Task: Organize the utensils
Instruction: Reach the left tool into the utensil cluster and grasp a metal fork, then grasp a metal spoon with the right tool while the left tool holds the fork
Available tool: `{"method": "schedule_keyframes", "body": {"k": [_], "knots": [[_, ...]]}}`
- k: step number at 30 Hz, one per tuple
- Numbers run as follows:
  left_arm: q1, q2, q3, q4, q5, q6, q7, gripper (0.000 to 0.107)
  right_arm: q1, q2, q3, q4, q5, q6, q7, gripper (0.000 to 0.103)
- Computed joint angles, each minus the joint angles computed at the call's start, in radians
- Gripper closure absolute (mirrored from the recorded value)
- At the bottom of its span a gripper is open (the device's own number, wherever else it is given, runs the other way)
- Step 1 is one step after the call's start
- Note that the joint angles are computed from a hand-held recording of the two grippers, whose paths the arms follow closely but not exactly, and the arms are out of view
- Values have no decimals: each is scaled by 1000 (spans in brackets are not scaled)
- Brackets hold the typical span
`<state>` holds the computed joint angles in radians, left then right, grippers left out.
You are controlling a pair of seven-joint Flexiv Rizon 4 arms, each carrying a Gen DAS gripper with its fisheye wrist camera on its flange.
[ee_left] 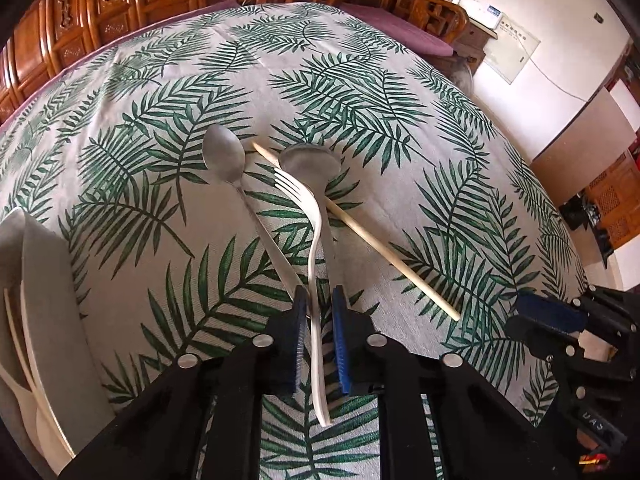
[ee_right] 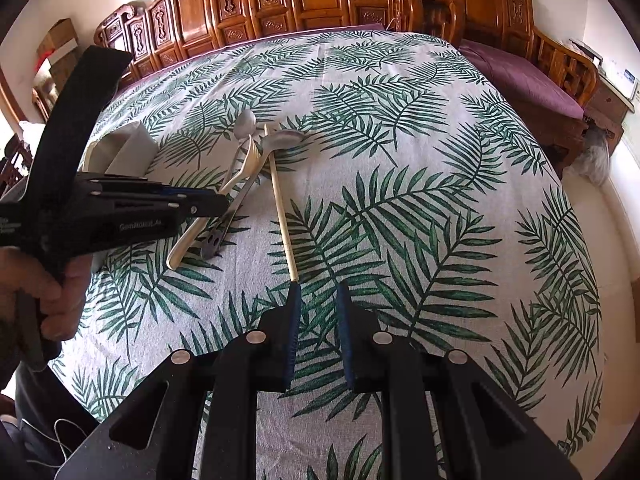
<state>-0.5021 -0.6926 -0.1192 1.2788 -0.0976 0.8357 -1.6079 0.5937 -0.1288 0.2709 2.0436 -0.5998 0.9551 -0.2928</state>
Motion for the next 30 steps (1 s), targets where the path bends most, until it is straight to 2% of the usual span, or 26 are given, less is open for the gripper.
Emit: {"method": "schedule_keyframes", "body": {"k": [7,13,24,30], "knots": [[23,19,-18,48,-35,41,3,104,6,-5,1,-14,-3,-18,-3,83],[48,103,-30,157,-61,113,27,104,18,-39,-9,-56,-15,-20,-6,83],[71,246,-16,307,-42,203,45,104,47,-160,-56,-182,-27,19,-34,83],[86,302,-20,366,-44,237,66,104,54,-231,-72,-259,23,22,-90,83]]}}
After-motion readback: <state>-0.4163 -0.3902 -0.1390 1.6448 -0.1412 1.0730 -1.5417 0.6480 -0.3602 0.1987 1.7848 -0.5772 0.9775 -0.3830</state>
